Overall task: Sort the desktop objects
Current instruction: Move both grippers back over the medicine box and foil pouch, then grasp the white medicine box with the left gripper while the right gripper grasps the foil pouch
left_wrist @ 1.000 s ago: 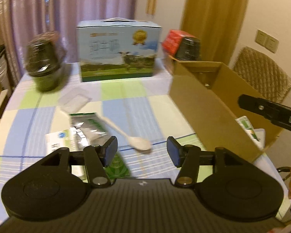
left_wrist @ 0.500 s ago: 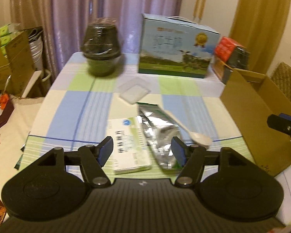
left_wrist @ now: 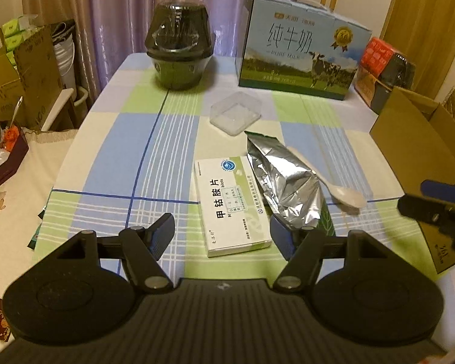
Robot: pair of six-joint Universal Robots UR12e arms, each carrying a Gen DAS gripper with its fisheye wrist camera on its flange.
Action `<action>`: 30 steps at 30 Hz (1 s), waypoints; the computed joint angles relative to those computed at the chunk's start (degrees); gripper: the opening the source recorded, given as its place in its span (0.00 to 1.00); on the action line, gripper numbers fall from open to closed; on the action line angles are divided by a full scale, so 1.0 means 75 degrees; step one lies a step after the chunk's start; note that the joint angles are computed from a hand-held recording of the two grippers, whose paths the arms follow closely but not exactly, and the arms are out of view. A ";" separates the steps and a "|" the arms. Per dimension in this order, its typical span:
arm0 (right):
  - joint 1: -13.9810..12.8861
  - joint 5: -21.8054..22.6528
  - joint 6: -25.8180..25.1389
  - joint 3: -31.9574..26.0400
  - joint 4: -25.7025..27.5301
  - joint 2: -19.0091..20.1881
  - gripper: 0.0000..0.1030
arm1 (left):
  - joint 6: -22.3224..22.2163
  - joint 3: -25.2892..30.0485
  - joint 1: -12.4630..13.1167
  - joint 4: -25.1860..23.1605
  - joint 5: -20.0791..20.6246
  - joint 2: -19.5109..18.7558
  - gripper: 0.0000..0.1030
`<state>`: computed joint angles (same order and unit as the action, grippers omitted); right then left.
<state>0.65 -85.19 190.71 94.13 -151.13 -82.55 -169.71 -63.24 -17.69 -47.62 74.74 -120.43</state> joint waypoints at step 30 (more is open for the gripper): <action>0.0008 0.0982 -0.1120 -0.0484 0.1072 0.0801 0.78 | 0.0272 0.1193 -0.0187 -0.1152 -0.0091 -0.1042 0.73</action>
<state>0.71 -77.83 182.31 90.50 -143.09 -76.54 -167.67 -54.29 -19.09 -56.26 74.06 -128.25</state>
